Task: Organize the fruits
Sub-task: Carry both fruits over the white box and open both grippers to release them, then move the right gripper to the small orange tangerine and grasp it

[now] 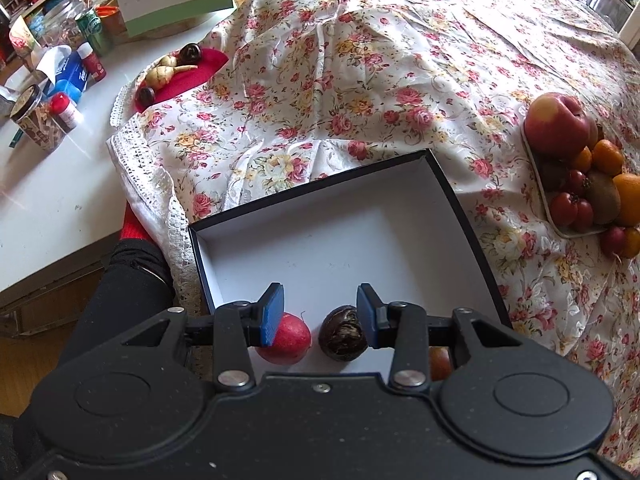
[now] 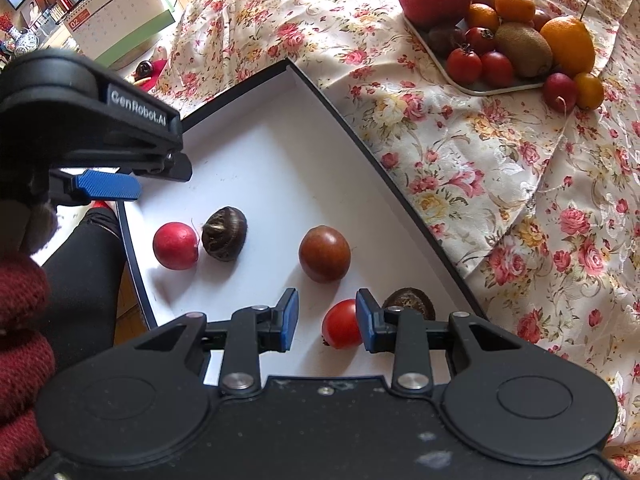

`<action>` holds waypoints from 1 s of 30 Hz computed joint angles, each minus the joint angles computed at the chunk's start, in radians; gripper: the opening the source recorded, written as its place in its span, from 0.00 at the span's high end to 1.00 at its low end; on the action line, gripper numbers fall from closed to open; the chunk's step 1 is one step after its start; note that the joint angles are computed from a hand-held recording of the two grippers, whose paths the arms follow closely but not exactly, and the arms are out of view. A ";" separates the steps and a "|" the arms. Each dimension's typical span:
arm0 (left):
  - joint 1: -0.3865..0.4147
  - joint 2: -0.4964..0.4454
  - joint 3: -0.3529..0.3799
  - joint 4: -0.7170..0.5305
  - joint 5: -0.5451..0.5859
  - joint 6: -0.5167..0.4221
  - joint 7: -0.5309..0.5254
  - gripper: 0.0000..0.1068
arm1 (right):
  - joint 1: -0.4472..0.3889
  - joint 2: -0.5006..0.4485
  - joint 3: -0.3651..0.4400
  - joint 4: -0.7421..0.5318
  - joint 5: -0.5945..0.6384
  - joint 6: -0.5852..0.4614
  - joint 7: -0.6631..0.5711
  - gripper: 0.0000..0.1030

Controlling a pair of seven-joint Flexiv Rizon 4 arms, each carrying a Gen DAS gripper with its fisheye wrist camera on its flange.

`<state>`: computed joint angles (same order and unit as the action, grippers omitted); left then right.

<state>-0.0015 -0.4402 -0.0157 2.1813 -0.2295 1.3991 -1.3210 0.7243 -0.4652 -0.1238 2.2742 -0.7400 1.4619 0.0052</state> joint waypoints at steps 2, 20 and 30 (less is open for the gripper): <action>0.026 0.007 -0.033 0.013 -0.019 -0.002 0.028 0.55 | 0.003 0.006 -0.005 0.004 -0.005 -0.006 0.006 0.66; 0.075 0.037 -0.127 0.072 -0.152 0.003 0.191 0.55 | -0.142 0.149 0.021 0.126 -0.194 -0.089 0.121 0.66; 0.072 0.051 -0.160 0.101 -0.177 0.019 0.268 0.55 | -0.347 0.253 0.042 0.225 -0.268 -0.214 0.178 0.66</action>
<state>0.0707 -0.3893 -0.1759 2.2821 -0.4070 1.4181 -1.0530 0.3775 -0.2121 -0.0816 2.4992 -1.0081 1.2479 0.1831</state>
